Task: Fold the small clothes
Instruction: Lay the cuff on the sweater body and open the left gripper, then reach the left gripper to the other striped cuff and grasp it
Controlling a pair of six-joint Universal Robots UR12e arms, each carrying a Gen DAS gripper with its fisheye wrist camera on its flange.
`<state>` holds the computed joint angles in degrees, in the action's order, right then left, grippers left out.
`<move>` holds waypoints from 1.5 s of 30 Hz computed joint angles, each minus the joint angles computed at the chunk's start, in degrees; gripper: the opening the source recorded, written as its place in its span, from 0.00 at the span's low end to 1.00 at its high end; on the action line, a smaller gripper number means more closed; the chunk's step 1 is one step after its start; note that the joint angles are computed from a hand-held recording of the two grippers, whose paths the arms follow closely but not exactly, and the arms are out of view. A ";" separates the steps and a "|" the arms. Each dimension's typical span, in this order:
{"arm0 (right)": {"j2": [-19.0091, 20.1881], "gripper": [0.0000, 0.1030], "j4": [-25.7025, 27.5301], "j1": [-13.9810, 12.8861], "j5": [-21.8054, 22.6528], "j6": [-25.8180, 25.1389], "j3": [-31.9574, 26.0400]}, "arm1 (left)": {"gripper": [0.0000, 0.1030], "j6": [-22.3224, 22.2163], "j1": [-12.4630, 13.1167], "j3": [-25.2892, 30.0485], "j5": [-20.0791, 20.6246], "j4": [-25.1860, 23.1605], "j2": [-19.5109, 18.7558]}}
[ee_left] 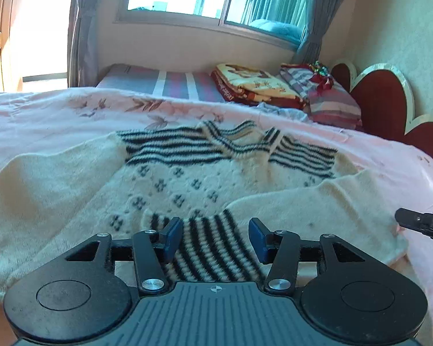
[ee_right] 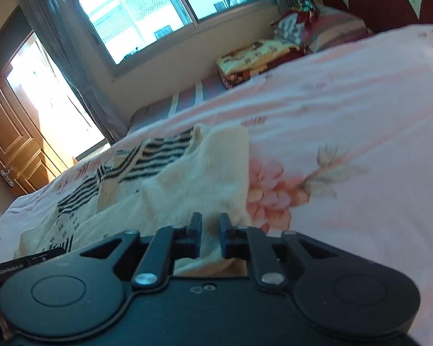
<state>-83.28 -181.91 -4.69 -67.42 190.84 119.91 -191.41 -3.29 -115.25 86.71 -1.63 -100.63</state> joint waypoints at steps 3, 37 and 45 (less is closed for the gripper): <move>2.80 0.20 1.40 0.09 -1.06 -0.93 -3.75 | 0.50 1.34 -0.81 2.92 -1.95 -0.56 -2.06; -10.31 0.31 8.28 -0.37 1.16 -6.82 6.42 | 0.56 -25.43 19.96 -22.50 0.26 0.85 21.61; -9.51 0.31 10.14 3.87 0.50 -4.17 4.67 | 0.55 -40.87 31.42 -27.84 -7.29 13.44 20.24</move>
